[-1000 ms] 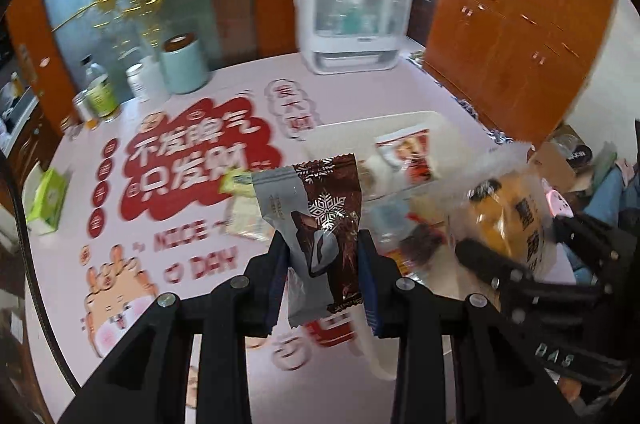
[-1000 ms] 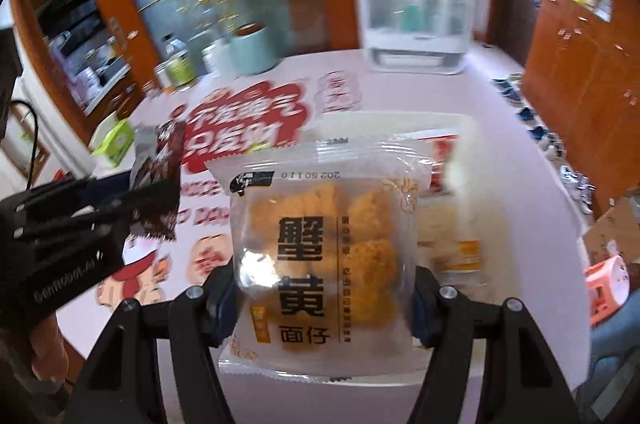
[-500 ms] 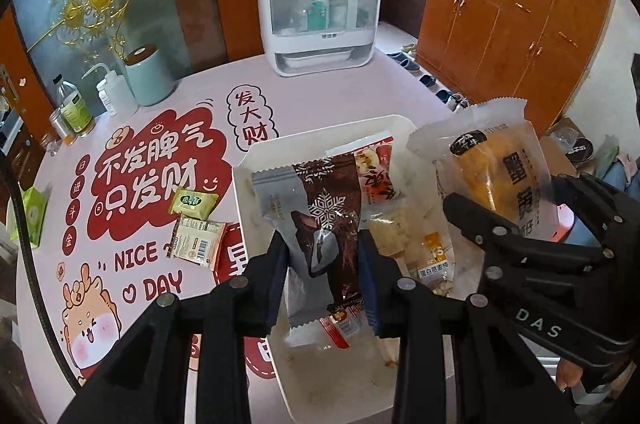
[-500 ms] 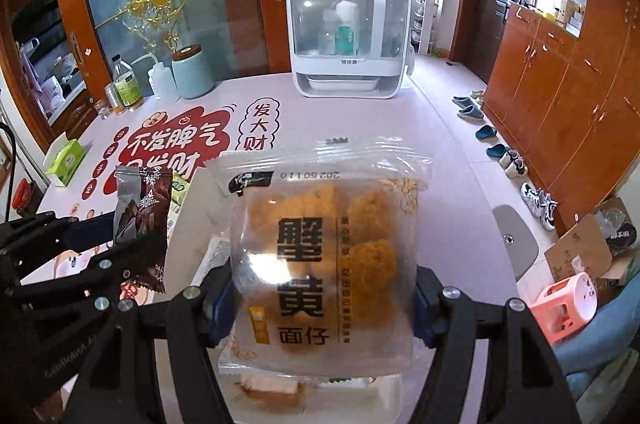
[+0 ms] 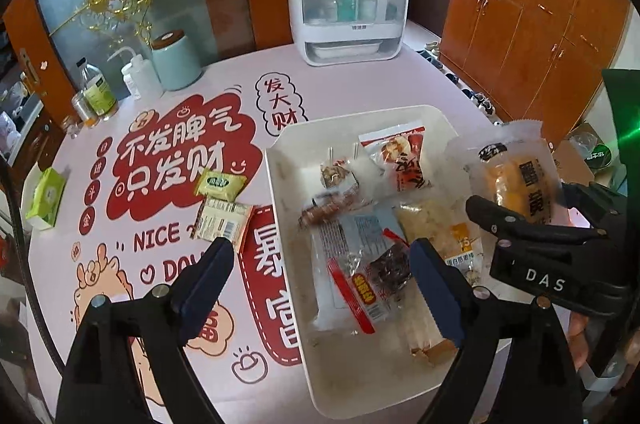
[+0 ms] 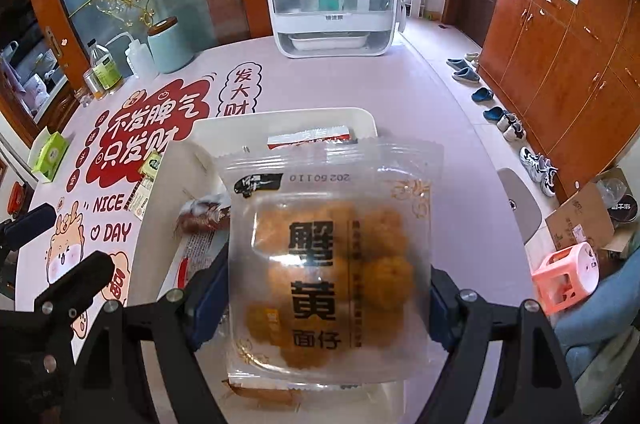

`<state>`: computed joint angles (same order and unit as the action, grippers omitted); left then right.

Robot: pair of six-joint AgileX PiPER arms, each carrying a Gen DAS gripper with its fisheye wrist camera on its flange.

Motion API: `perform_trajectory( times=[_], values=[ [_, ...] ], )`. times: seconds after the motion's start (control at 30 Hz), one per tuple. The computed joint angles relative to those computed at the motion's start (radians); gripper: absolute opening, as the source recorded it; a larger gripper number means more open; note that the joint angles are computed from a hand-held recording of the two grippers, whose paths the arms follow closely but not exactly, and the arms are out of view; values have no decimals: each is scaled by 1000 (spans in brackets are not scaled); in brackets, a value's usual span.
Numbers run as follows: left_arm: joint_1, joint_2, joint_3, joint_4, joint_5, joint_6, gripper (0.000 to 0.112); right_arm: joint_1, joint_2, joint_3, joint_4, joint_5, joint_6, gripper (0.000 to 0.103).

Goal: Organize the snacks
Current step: 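Carry both packs over the tray and open the left then right gripper, then move both grippers back over the green pack and LIPO biscuit pack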

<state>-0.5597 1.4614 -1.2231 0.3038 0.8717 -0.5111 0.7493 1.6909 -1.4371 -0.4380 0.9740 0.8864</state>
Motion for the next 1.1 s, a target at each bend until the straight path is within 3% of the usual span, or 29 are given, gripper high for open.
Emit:
perform_trajectory(
  times=[0.27, 0.77, 1.0, 1.1],
  values=[
    [-14, -56, 46, 17, 9, -17, 89, 49, -48, 33, -110, -22, 105, 88],
    [15, -211, 123, 46, 87, -14, 89, 161, -11, -51, -96, 46, 97, 89],
    [132, -304, 134, 99, 140, 99, 89, 219, 55, -170, -94, 86, 32, 89],
    [263, -330, 114, 81, 141, 237, 89, 252, 112, -267, -105, 111, -16, 89]
  ],
)
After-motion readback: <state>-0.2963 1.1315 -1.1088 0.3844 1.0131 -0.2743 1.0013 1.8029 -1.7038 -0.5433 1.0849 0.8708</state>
